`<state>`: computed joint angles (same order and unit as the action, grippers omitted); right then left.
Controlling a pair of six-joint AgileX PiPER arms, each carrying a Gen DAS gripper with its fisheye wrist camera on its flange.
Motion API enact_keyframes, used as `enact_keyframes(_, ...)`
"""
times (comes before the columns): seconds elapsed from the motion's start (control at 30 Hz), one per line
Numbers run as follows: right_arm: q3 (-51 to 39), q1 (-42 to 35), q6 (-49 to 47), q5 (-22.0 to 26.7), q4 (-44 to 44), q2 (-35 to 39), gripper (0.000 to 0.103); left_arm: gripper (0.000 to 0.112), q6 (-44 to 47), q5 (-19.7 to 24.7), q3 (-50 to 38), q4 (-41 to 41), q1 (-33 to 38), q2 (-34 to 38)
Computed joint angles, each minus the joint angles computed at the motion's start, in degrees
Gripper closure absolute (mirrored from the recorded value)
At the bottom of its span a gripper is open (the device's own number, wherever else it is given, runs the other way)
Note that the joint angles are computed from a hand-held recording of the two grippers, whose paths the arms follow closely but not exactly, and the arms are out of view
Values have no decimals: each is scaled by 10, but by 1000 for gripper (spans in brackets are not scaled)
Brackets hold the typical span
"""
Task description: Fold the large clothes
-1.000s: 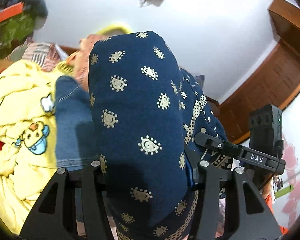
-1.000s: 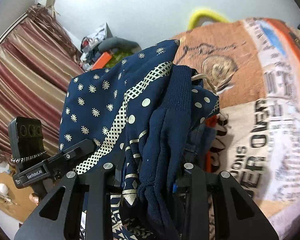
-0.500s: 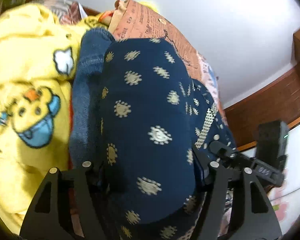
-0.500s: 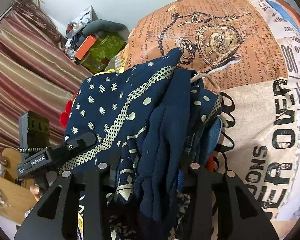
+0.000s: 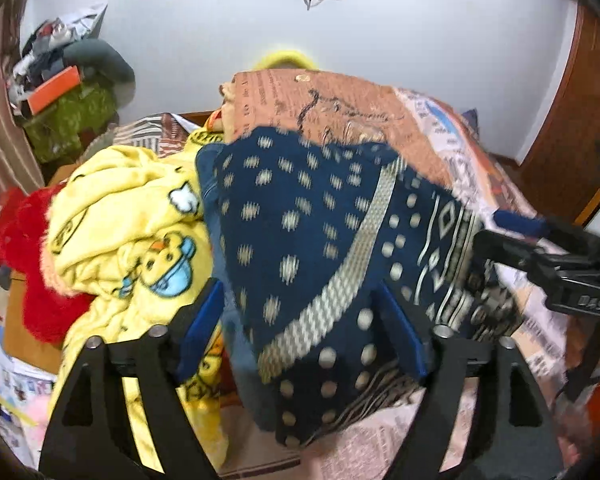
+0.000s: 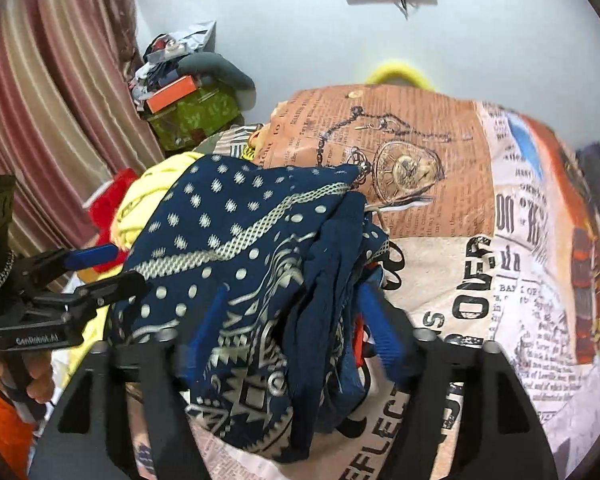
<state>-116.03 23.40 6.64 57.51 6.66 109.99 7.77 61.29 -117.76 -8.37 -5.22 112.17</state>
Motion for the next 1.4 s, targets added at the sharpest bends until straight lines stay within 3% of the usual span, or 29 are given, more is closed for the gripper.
enact_keyframes(0.17,10,9,1,41,-33,16,33,22,-19,-42,102,8,2,-47)
enact_keyframes(0.33,117,-26,3,10,6,-40,25,19,-11,-46,168,-28,28,-84)
enact_keyframes(0.47,146,-37,16,21,4,-82,25,19,-39,-49,205,17,20,-111)
enact_keyframes(0.9,112,60,99,24,-94,-241,25,19,-91,-57,204,52,-35,-294)
enact_keyframes(1.03,92,130,144,14,-173,-287,25,19,-145,-83,207,123,-101,-373)
enact_keyframes(1.17,84,241,223,8,-310,-325,25,19,-214,-102,207,191,-164,-435)
enact_keyframes(1.3,104,363,323,14,-467,-359,24,19,-363,-94,234,400,-308,-488)
enact_keyframes(1.4,132,449,401,34,-580,-377,22,19,-468,-41,256,571,-448,-515)
